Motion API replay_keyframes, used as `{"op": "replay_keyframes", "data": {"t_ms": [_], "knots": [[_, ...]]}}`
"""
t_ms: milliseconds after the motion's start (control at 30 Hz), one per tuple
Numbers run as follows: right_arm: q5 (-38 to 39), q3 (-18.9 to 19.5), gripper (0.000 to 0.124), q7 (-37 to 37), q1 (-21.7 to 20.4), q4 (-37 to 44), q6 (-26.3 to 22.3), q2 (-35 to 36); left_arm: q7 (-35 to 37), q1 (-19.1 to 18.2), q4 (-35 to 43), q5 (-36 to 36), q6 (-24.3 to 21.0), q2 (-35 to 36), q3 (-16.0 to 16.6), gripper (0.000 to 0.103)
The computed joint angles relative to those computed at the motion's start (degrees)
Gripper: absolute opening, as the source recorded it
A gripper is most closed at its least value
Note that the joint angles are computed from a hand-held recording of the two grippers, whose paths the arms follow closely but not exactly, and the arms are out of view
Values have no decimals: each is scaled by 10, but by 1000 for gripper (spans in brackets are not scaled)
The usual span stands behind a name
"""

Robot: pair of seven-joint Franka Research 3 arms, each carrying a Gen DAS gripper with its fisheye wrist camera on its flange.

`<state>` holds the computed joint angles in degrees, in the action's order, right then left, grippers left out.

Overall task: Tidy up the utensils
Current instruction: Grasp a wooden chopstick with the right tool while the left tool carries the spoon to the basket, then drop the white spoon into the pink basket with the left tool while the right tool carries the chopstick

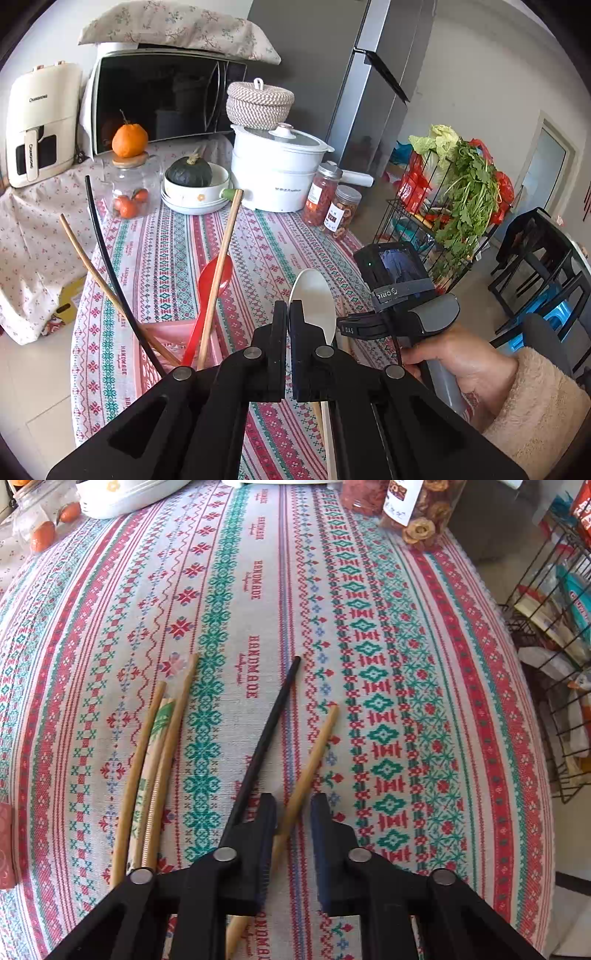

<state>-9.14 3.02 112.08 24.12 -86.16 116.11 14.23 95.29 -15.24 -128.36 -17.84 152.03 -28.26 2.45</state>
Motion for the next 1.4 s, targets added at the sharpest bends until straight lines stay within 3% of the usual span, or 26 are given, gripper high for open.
{"op": "replay_keyframes", "data": {"t_ms": [200, 533, 667, 767, 1000, 1133, 1400], "knots": [[63, 4, 6, -6, -19, -47, 56, -30, -15, 11, -14, 12, 26, -17, -2, 1], [110, 22, 6, -29, -42, -182, 232, -170, -77, 31, -44, 60, 104, -52, 1, 1], [114, 36, 6, -24, -46, -220, 295, -214, -123, 57, -56, 98, 142, -61, -11, 1], [119, 44, 6, -25, -50, -240, 340, -240, -172, 102, -68, 143, 186, -63, -39, 1], [85, 69, 6, -7, -68, -259, 421, -263, -284, 250, -85, 245, 271, -42, -137, 1], [88, 70, 6, -15, -65, -254, 423, -257, -341, 355, -85, 299, 309, -29, -211, 1], [92, 70, 6, -26, -60, -248, 423, -249, -414, 510, -81, 387, 344, -25, -338, 1]]}}
